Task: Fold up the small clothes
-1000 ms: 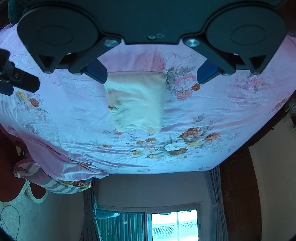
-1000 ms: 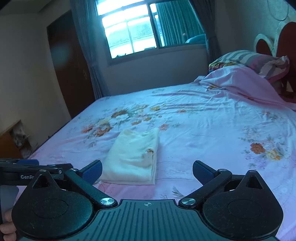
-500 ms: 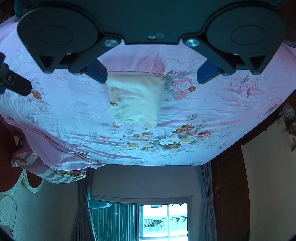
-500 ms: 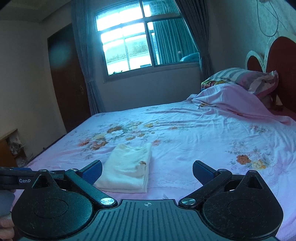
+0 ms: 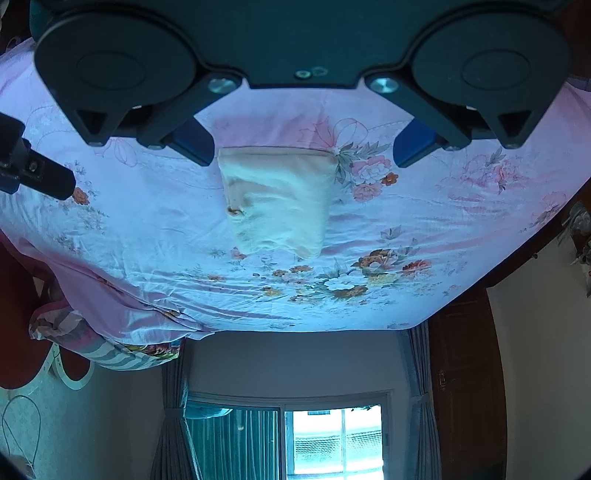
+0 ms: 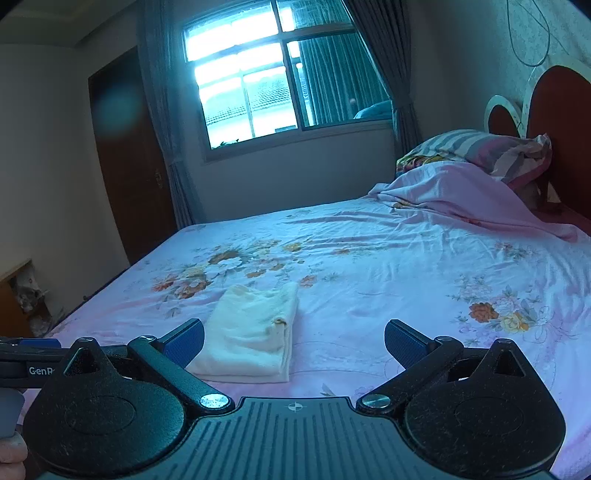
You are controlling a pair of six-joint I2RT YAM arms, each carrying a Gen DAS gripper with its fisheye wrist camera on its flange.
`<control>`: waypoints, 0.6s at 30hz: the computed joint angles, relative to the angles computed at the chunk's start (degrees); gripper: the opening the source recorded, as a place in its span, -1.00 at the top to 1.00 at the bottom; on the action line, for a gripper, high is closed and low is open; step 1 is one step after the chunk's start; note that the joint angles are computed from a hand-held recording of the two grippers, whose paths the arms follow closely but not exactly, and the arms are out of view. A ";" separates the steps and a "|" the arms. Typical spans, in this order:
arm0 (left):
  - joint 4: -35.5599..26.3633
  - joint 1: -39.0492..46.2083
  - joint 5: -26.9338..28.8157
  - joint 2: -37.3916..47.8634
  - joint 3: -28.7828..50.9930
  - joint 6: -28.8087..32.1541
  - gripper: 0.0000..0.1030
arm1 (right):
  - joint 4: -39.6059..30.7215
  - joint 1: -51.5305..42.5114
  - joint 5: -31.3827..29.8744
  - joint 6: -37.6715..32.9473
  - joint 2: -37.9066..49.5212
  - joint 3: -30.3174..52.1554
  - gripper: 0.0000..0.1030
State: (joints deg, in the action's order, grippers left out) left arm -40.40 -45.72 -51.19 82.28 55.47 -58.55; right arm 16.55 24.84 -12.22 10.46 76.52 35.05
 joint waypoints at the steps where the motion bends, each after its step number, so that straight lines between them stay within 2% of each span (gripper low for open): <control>1: 0.16 0.01 0.11 0.06 -0.03 0.14 -0.97 | 0.03 -0.14 -0.17 0.20 0.11 0.02 -0.99; 7: 1.23 0.40 0.48 0.18 -0.21 1.05 -0.97 | 0.16 -0.19 -0.36 0.13 0.50 -0.05 -0.99; 18: -0.34 -0.07 -0.72 0.06 0.44 -0.24 -0.97 | 0.64 -0.55 -0.73 0.28 0.47 -0.19 -0.99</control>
State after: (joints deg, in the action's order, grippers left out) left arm -40.74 -45.79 -51.91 82.34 55.91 -58.79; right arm 17.19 24.29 -12.96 10.73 76.99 34.86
